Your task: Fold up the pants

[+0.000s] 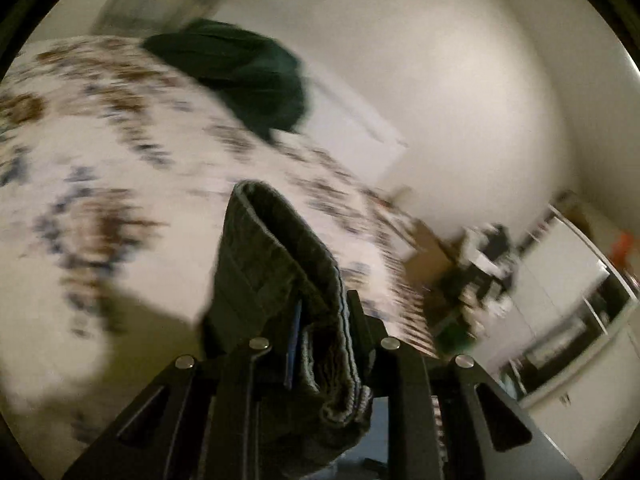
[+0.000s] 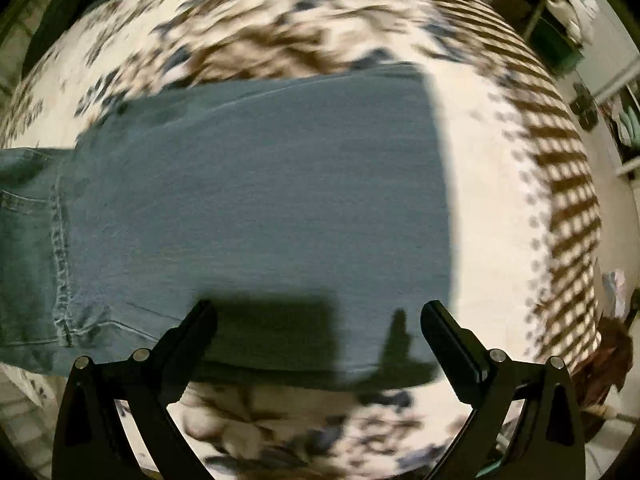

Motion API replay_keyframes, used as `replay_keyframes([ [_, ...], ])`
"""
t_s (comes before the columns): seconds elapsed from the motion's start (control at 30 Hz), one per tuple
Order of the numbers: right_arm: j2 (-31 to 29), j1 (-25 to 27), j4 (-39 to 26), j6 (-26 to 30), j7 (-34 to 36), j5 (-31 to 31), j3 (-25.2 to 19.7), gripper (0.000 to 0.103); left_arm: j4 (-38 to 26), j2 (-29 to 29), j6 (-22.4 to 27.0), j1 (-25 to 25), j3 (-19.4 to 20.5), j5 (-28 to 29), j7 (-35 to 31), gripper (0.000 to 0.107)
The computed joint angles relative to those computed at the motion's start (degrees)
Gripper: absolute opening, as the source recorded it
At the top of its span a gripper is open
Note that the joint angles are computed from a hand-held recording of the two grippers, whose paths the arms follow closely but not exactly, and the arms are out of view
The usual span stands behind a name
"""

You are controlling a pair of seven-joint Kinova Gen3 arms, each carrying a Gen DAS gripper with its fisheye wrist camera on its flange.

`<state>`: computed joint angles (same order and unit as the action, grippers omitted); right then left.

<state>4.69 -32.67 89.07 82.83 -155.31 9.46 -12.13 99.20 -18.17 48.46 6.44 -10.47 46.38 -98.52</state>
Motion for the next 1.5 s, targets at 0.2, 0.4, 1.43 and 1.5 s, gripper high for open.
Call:
replay_keyframes([
  [0.2, -11.28, 14.36, 8.23, 3.27, 5.76, -1.54, -3.78, 0.103, -5.19, 6.38, -7.36, 14.8, 11.02, -8.15, 13.35, 0.0],
  [0.4, -21.13, 20.33, 14.72, 2.54, 18.28, -6.63, 9.72, 0.103, -16.95, 19.04, 2.4, 15.11, 24.93, -21.42, 27.33, 0.001],
  [1.43, -9.67, 33.18, 15.13, -25.07, 39.84, -35.1, -2.51, 0.017, -18.3, 16.3, 29.81, 13.25, 16.78, -53.9, 44.93, 0.092],
  [1.5, -13.6, 34.26, 13.71, -22.52, 39.32, -32.0, -2.78, 0.016, -19.16, 16.53, 29.6, 11.85, 17.71, -53.18, 43.98, 0.092],
])
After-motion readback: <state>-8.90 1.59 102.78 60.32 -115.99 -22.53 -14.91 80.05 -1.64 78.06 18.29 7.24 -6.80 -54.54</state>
